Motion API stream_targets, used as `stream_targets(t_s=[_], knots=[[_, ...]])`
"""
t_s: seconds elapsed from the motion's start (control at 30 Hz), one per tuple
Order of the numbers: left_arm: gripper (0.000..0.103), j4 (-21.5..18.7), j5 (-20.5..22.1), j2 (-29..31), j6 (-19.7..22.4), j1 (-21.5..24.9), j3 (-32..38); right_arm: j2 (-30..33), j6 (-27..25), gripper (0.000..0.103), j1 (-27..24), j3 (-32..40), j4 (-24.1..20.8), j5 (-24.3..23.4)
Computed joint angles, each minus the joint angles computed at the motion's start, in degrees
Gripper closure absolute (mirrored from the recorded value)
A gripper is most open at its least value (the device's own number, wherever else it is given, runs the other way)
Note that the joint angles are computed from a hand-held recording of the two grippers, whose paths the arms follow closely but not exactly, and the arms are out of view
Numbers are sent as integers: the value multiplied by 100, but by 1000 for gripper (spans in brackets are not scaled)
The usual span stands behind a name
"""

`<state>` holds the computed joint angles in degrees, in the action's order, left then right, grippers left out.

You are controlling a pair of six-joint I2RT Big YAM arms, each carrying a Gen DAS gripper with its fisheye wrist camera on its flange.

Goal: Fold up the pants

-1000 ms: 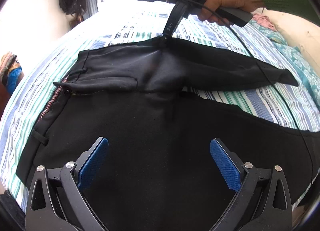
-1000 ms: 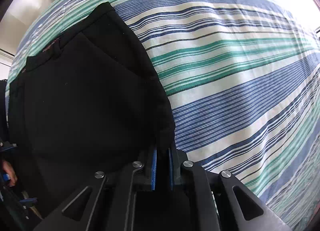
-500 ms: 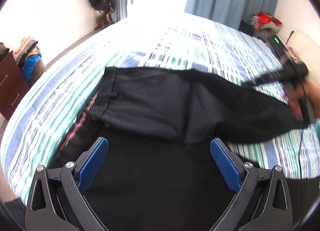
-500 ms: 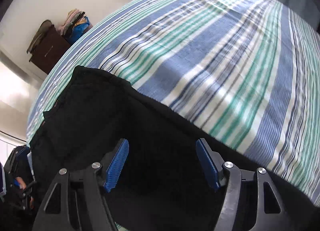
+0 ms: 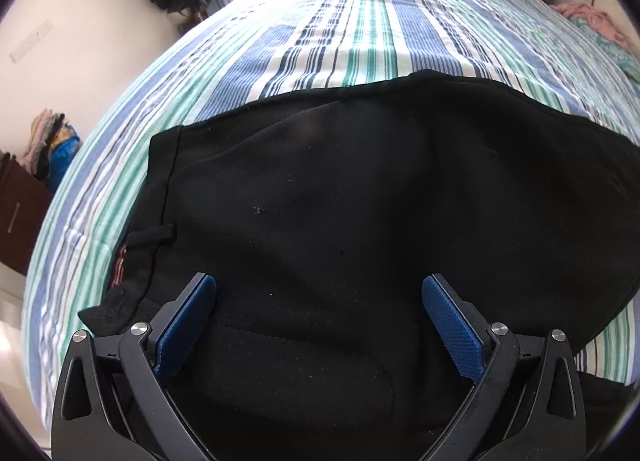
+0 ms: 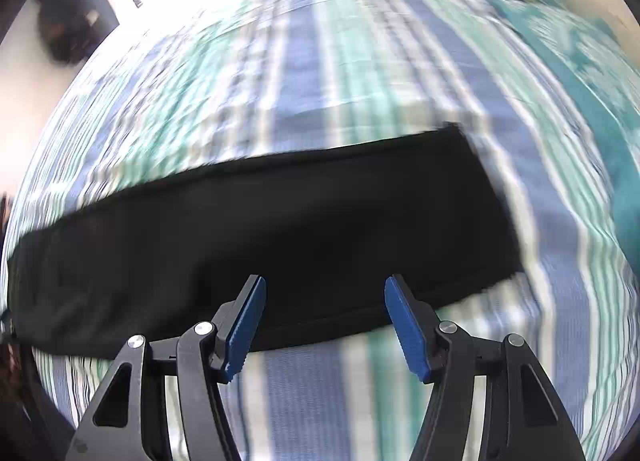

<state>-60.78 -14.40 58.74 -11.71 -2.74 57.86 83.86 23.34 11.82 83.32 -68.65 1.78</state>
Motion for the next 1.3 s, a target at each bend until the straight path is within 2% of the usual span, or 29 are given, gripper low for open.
stream_targets(t_s=[0.1, 0.13, 0.2, 0.27, 0.3, 0.33, 0.37, 0.4, 0.43, 0.47, 0.53, 0.57, 0.6, 0.67, 0.73, 0.8, 0.87, 0.9, 0.93, 1.0, 1.07, 1.13, 1.17, 1.23, 1.3], knots=[[0, 367, 22, -228, -61, 0, -293, 4, 602, 41, -797, -41, -110, -66], [0, 366, -29, -186, -85, -43, -257, 45, 536, 41, -858, -14, -51, 43], [0, 337, -67, -192, -100, -68, -244, 150, -2, 41, -789, 70, 170, 233], [0, 348, -59, -193, -120, -79, -249, 429, -742, 41, -651, 247, 109, 498], [0, 350, -59, -193, -127, -84, -252, 630, -971, 40, -620, 348, -93, 639], [0, 356, -74, -196, -135, -96, -255, 621, -953, 40, -673, 285, -7, 552], [0, 371, -89, -209, -143, -106, -268, 509, -710, 40, -809, 154, 218, 301], [0, 378, -96, -252, -147, -109, -295, 399, -411, 45, -941, 2, 416, 54], [0, 391, -105, -269, -154, -115, -307, 342, -220, 57, -1038, -96, 555, -121], [0, 414, -104, -270, -152, -109, -317, 300, -154, 61, -1109, -154, 620, -257], [0, 456, -87, -256, -133, -79, -321, 356, -488, 84, -1142, -12, 372, -366], [0, 461, -81, -256, -130, -73, -322, 428, -769, 86, -1113, 125, 242, -376], [0, 464, -70, -250, -126, -65, -318, 454, -1049, 87, -1033, 237, 96, -212], [0, 460, -72, -241, -113, -59, -307, 351, -1605, 88, -898, 214, -45, 435], [0, 460, -77, -258, -109, -72, -325, 322, -1649, 88, -838, 59, -38, 958], [0, 459, -41, -260, -112, -57, -328, 344, -1364, 87, -819, -3, 57, 1060], [0, 456, -25, -248, -106, -42, -318, 295, -1201, 84, -752, -37, 116, 1235], [0, 453, -30, -248, -106, -44, -316, 248, -1082, 77, -721, -37, 135, 1303], [0, 446, -35, -246, -105, -44, -310, 172, -901, 59, -699, -57, 108, 1321], [0, 335, -128, -222, -153, -83, -244, -259, -500, 36, -636, -333, 219, 1310], [1, -106, -391, -185, -422, -244, -49, -919, -182, 36, -445, -720, 415, 1286], [1, -680, -392, -372, -851, -486, 96, -1569, 46, 31, -77, -984, 236, 1303], [1, -813, -383, -624, -1024, -680, 60, -1907, 186, 29, 222, -1108, 109, 1382], [1, -1048, -275, -1204, -1387, -1260, -28, -2529, 648, 11, 1161, -1296, -254, 1785], [1, -1263, -255, -1633, -1939, -2162, -132, -2894, 1670, 3, 2509, -1395, -716, 2283]])
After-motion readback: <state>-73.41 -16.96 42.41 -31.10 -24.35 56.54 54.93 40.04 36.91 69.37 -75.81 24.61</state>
